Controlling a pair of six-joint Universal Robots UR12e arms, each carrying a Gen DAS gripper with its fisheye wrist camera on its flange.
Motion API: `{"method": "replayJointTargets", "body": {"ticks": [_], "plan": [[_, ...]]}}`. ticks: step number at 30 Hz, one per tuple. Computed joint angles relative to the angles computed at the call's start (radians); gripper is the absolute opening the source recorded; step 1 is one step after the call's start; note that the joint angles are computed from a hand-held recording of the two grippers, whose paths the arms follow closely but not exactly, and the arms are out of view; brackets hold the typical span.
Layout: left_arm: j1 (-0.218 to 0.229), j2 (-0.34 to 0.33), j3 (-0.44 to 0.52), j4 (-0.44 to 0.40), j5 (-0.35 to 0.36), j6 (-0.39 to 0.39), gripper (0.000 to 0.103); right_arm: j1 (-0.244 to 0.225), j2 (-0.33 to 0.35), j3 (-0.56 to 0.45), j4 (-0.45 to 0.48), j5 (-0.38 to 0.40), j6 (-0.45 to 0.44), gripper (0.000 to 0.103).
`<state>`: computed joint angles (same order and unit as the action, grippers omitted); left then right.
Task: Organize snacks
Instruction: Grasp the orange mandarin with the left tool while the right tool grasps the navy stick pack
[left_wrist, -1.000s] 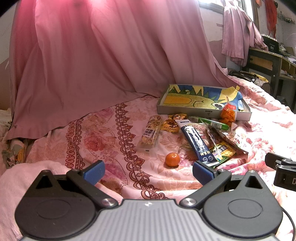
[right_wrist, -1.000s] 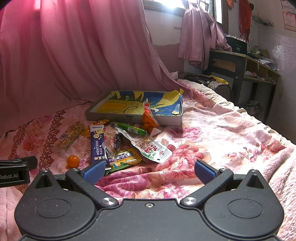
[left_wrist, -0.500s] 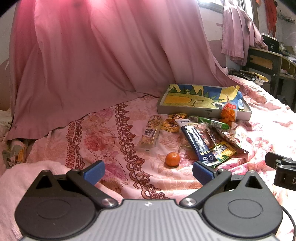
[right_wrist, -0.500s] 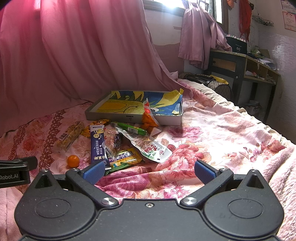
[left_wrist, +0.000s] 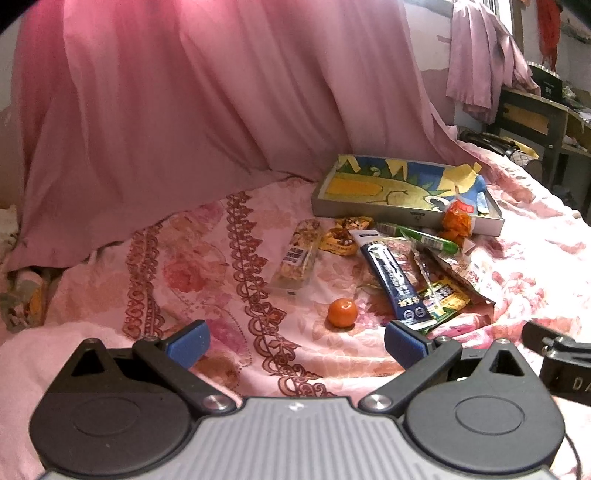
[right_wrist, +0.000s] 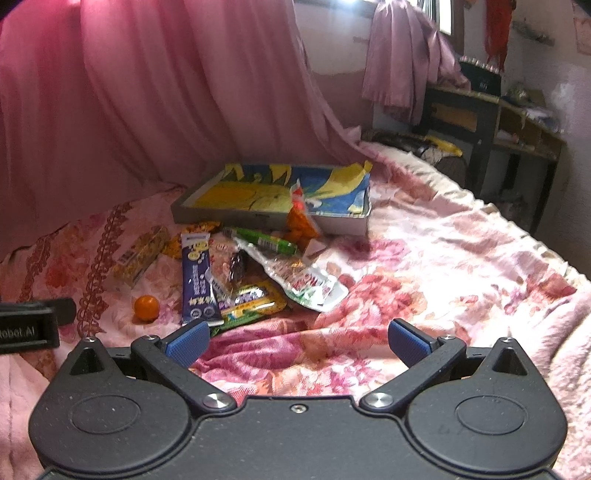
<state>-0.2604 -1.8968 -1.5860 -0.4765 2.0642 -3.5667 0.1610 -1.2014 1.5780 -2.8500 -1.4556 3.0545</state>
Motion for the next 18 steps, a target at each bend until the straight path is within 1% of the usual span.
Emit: {"method": "replayJointTargets", "body": {"ticks": [3,6,9,10,13,15,18], "plan": [[0.022,0.001,0.012,-0.02,-0.058,0.014,0.103,-0.008,0.008,-0.019,0.036,0.041,0.007,0.103],[0.049,-0.005,0.037,-0.056,-0.125,0.03,0.103,-0.008,0.025,-0.057,0.095,0.075,-0.015,0.103],[0.076,-0.018,0.066,-0.095,-0.192,0.048,0.103,-0.005,0.047,-0.094,0.129,0.093,-0.066,0.102],[0.086,-0.024,0.08,-0.117,-0.216,0.055,0.103,-0.004,0.055,-0.11,0.154,0.101,-0.08,0.102],[0.111,-0.046,0.124,-0.181,-0.269,0.075,0.103,-0.008,0.082,-0.157,0.225,0.155,-0.135,0.102],[0.123,-0.063,0.153,-0.224,-0.299,0.081,0.103,0.0,0.101,-0.186,0.249,0.143,-0.178,0.102],[0.136,-0.087,0.189,-0.274,-0.329,0.092,0.103,0.005,0.126,-0.226,0.283,0.153,-0.238,0.102]]}}
